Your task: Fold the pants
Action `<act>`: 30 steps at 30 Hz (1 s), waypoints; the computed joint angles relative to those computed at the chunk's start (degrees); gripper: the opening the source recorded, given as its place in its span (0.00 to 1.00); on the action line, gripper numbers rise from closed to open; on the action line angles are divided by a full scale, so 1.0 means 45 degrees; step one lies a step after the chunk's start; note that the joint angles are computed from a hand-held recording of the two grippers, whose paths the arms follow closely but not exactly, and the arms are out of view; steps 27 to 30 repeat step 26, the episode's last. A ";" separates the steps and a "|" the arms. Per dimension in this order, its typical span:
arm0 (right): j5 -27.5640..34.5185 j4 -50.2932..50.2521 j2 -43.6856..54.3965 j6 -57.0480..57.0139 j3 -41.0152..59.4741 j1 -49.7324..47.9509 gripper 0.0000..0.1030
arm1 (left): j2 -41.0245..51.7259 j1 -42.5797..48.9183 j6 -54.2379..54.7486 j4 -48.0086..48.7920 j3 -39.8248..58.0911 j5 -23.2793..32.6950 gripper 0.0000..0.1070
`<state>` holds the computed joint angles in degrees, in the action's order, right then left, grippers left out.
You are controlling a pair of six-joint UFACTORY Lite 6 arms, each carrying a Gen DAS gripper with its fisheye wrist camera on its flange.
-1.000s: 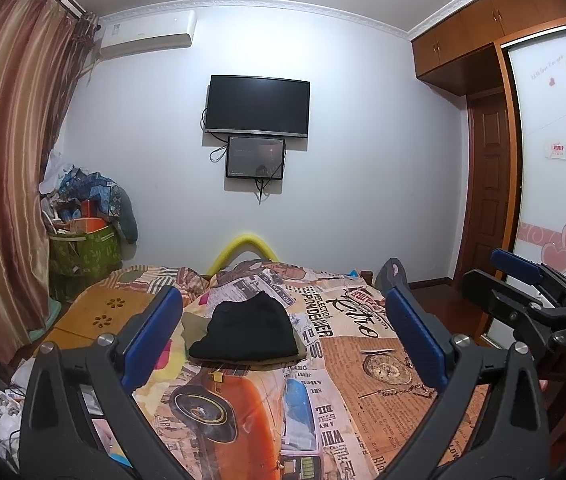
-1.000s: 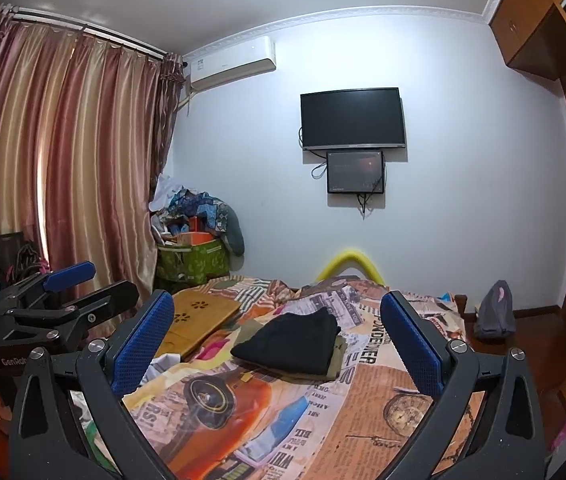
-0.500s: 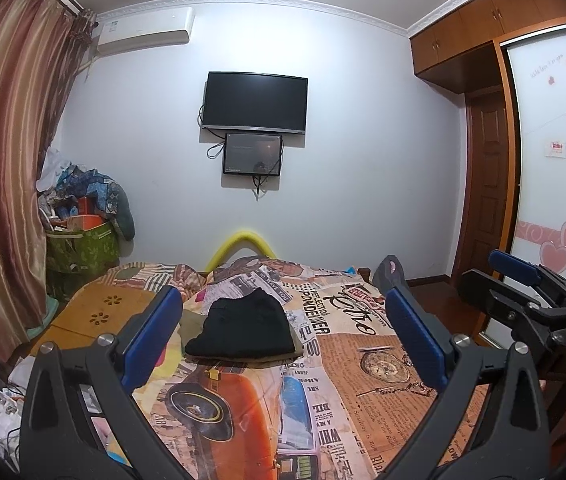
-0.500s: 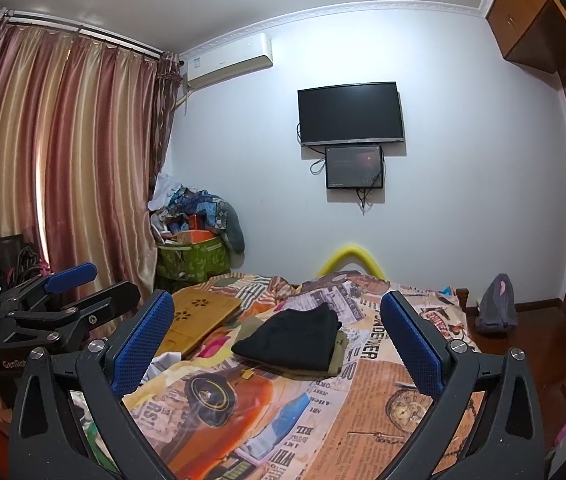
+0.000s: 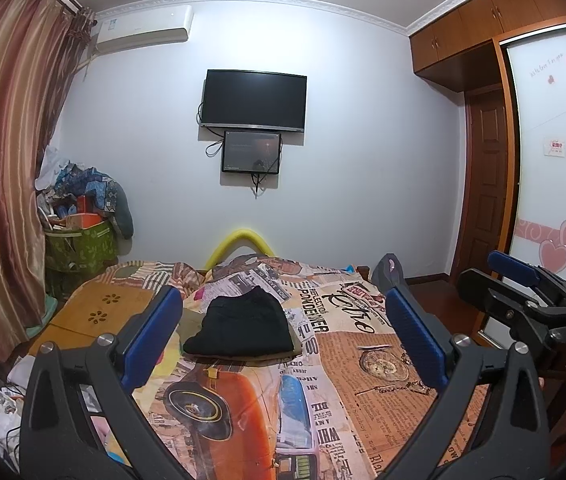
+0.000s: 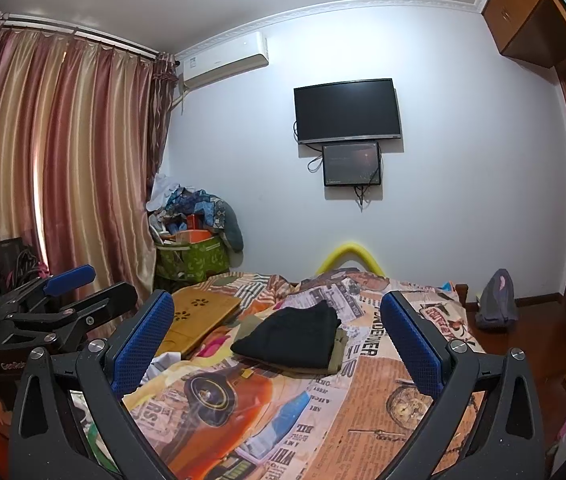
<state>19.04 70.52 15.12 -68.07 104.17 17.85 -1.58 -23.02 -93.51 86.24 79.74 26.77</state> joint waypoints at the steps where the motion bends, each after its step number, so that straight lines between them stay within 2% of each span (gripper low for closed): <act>1: -0.0019 0.0030 -0.0005 -0.0033 -0.0011 0.0007 1.00 | 0.0012 0.0027 0.0013 -0.0004 -0.0006 -0.0051 0.96; 30: -0.0089 -0.0763 0.0250 0.0836 0.0246 0.0075 1.00 | 0.0133 0.0205 0.0454 -0.0437 0.0038 -0.0466 0.96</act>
